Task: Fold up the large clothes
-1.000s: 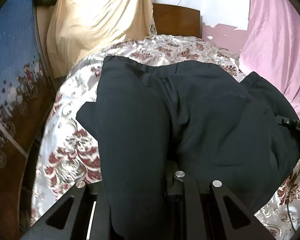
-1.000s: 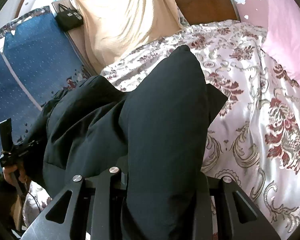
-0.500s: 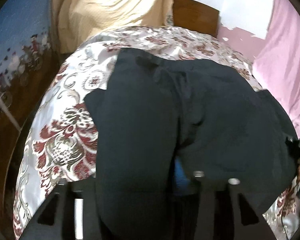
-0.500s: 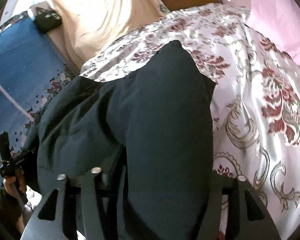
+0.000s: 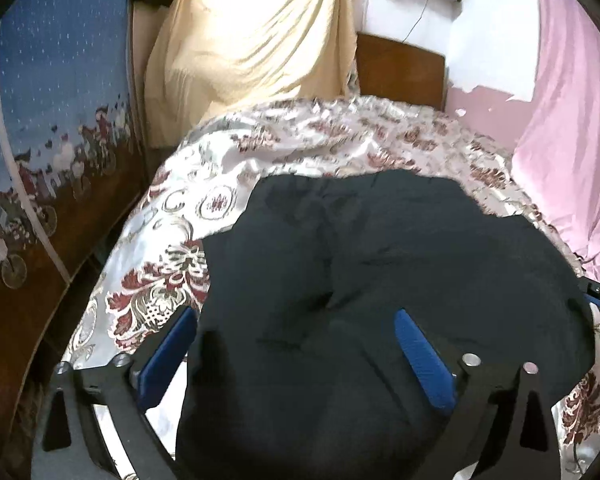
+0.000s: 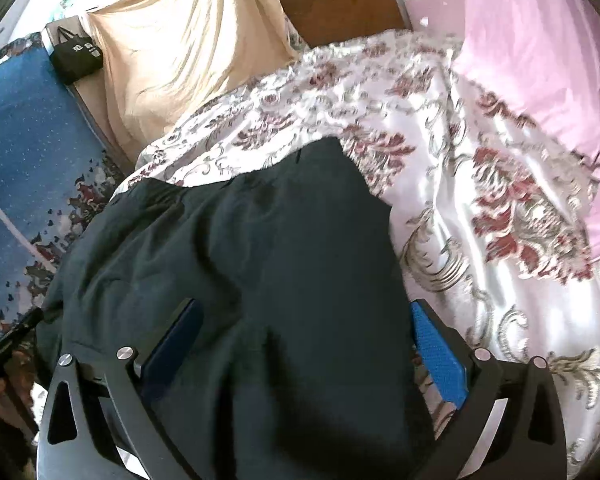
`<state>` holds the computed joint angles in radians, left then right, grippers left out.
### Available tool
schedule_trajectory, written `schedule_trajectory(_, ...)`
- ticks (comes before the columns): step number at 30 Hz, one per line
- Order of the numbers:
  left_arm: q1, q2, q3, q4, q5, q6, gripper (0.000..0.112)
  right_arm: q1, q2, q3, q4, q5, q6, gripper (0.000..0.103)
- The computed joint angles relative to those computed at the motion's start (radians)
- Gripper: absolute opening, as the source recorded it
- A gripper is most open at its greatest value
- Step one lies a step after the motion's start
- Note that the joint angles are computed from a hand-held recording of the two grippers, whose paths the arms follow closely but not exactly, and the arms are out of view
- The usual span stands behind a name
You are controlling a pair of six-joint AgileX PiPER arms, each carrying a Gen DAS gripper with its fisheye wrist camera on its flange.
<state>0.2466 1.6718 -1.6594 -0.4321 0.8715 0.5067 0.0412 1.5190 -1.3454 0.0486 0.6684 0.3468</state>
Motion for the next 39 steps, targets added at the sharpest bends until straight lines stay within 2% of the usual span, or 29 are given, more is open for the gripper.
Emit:
schedule_trajectory(2,0.003,-0.043,0.041,-0.028,-0.030,0.030,0.103,0.021,-0.032,0.021,-0.061,-0.024,0.041,0.101)
schedule_trajectory(5,0.006,-0.089,0.071,-0.062,-0.031,0.055,0.103,0.067,-0.083,0.041,-0.185,-0.044,0.131,0.101)
schedule_trajectory(11,0.006,-0.184,0.139,-0.095,-0.046,0.083,0.103,0.215,-0.167,0.067,-0.467,-0.034,0.360,0.101)
schedule_trajectory(18,0.009,-0.332,0.242,-0.112,-0.106,0.112,0.103,0.385,-0.232,0.058,-0.687,0.058,0.538,0.101)
schedule_trajectory(27,0.041,-0.477,0.318,-0.143,-0.086,0.116,0.103,0.663,-0.319,0.076,-0.965,0.232,0.763,0.101)
schedule_trajectory(39,0.136,-0.640,0.456,-0.242,-0.046,0.185,0.103,1.027,-0.348,0.087,-1.189,0.505,0.956,0.101)
